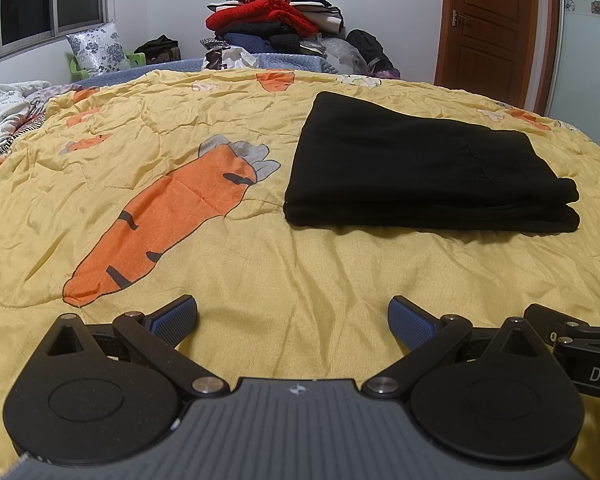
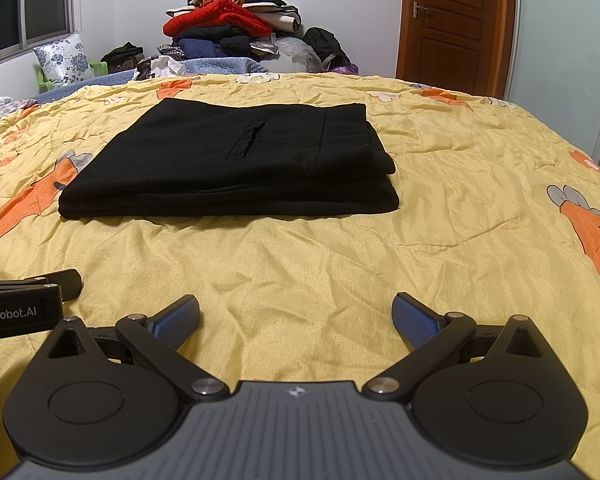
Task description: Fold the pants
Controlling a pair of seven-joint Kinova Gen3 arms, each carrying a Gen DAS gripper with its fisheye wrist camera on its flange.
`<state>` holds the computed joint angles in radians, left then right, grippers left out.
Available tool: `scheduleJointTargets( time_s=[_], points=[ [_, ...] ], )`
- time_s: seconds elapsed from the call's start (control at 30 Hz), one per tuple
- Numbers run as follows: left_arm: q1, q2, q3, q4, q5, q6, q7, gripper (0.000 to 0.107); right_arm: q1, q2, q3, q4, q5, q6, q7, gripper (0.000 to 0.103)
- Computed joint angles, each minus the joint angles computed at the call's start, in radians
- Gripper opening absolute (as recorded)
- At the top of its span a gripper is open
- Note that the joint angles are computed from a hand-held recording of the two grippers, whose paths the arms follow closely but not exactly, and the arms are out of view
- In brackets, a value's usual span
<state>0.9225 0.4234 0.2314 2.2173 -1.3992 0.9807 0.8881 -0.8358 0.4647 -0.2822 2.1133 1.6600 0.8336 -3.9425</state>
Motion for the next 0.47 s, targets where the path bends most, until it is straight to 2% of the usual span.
scheduleJointTargets(
  time_s=[0.47],
  points=[
    [0.0,0.001,0.0,-0.002,-0.003,-0.008,0.016,0.103,0.0,0.001,0.0,0.0,0.0,0.0,0.0,0.103]
  ],
)
